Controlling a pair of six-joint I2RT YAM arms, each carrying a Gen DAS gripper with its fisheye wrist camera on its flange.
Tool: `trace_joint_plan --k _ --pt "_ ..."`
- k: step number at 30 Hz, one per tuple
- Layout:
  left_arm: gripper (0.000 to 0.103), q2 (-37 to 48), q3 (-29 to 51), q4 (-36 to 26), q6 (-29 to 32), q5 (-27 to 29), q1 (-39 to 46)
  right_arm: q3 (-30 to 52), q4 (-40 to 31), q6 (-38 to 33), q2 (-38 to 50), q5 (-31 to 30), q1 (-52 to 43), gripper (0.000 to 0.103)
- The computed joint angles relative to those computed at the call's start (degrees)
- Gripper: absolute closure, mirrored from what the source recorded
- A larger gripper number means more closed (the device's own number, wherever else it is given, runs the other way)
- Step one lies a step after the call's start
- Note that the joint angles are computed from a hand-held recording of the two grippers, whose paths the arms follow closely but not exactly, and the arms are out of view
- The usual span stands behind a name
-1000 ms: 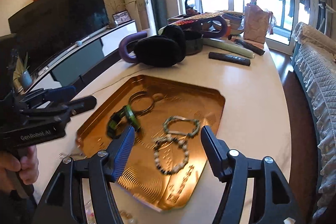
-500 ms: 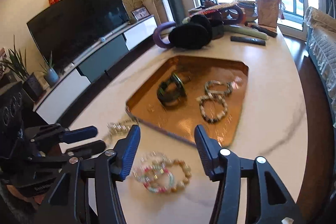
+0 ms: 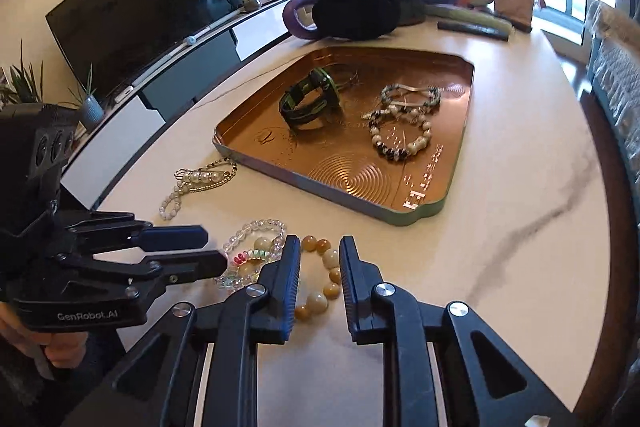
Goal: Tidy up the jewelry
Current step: 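Grasp a clear beaded bracelet with the left gripper while the right gripper grasps an amber bead strand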
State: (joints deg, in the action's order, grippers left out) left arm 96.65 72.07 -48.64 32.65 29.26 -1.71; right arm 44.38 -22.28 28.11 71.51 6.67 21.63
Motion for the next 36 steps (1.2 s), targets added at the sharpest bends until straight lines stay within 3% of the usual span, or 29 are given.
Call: trace_joint_plan --k 6,12,14,15,16,20,24,30,36 --pt "0.068 1.66 -0.04 1.30 1.45 -2.60 -1.70 -0.23 0.03 -1.80 1.64 -3.34 -1.17 0.086" --pt "0.068 1.74 -1.42 6.79 0.32 -4.79 -3.50 0.28 0.34 -3.90 4.01 -2.33 -0.70 0.087" --pt "0.072 1.21 -2.63 8.13 1.83 -4.50 -3.82 0.59 -0.06 -4.45 4.34 -0.91 0.02 0.088" --pt "0.088 1.78 -1.89 6.20 4.71 -3.06 -3.86 0.57 -0.05 -4.55 4.41 0.10 0.41 0.090" --pt "0.096 2.65 -0.55 3.89 5.86 -2.37 -4.08 0.45 0.15 -4.65 4.53 1.62 1.18 0.091" --pt "0.096 6.14 4.25 -0.78 4.78 -0.29 -2.29 1.52 -0.54 -6.30 5.96 5.99 3.48 0.092" --pt "0.096 5.70 6.20 -2.67 4.48 3.26 0.26 1.50 -0.28 -5.74 5.74 5.81 2.83 0.092" --pt "0.096 1.44 9.23 -6.10 8.14 12.17 4.81 0.48 0.87 -5.72 -1.42 7.09 2.72 0.093" --pt "0.096 1.84 12.42 -9.93 9.31 15.45 6.59 0.91 0.44 -5.79 -7.63 11.33 5.47 0.093"
